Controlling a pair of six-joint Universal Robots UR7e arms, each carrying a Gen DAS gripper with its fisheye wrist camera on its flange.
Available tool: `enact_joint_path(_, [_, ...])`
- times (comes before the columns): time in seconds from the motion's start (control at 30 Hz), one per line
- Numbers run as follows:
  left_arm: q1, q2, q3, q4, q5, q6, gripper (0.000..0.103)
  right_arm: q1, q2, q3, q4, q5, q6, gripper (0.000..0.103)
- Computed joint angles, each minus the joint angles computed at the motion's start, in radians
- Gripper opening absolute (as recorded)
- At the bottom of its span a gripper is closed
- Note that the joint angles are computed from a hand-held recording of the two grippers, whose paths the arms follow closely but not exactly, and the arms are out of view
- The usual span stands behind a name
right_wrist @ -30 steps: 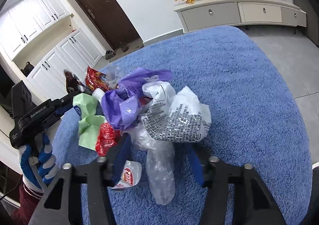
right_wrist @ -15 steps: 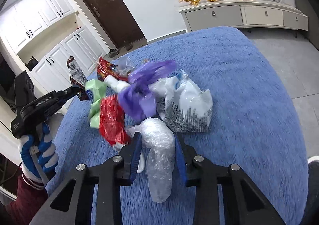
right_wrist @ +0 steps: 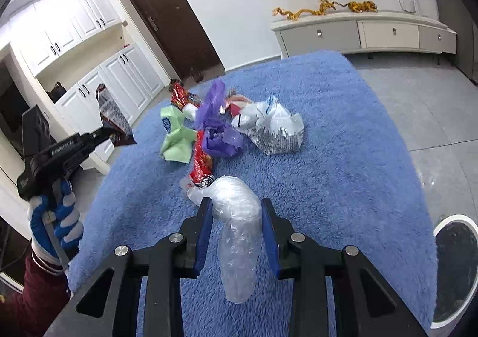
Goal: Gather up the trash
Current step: 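Grasp the brown chip bag with left gripper while right grasps clear bubble plastic, then carry both items over the trash bin and open both grippers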
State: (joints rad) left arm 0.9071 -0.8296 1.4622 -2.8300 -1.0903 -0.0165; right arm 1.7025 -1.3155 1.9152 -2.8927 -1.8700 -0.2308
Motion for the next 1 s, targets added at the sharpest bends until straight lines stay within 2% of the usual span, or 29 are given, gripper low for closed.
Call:
enact_joint_path(0.27, [-0.073, -0.04, 0.072, -0.022, 0.002, 0.028, 0.007, 0.013, -0.066, 0.062, -0.093, 0.023, -0.01, 0.03])
enact_joint_path(0.5, [-0.145, 0.009, 0.045, 0.022, 0.005, 0.058, 0.007, -0.032, -0.146, 0.129, -0.175, 0.04, 0.009, 0.03])
enact_joint_path(0.7, [-0.202, 0.113, -0.03, 0.105, -0.056, 0.078, 0.007, -0.113, -0.254, 0.193, -0.241, 0.055, 0.042, 0.03])
enact_joint_path(1.0, [-0.282, 0.318, -0.211, 0.271, -0.191, 0.151, 0.007, -0.281, -0.427, 0.275, -0.318, 0.0, 0.103, 0.03])
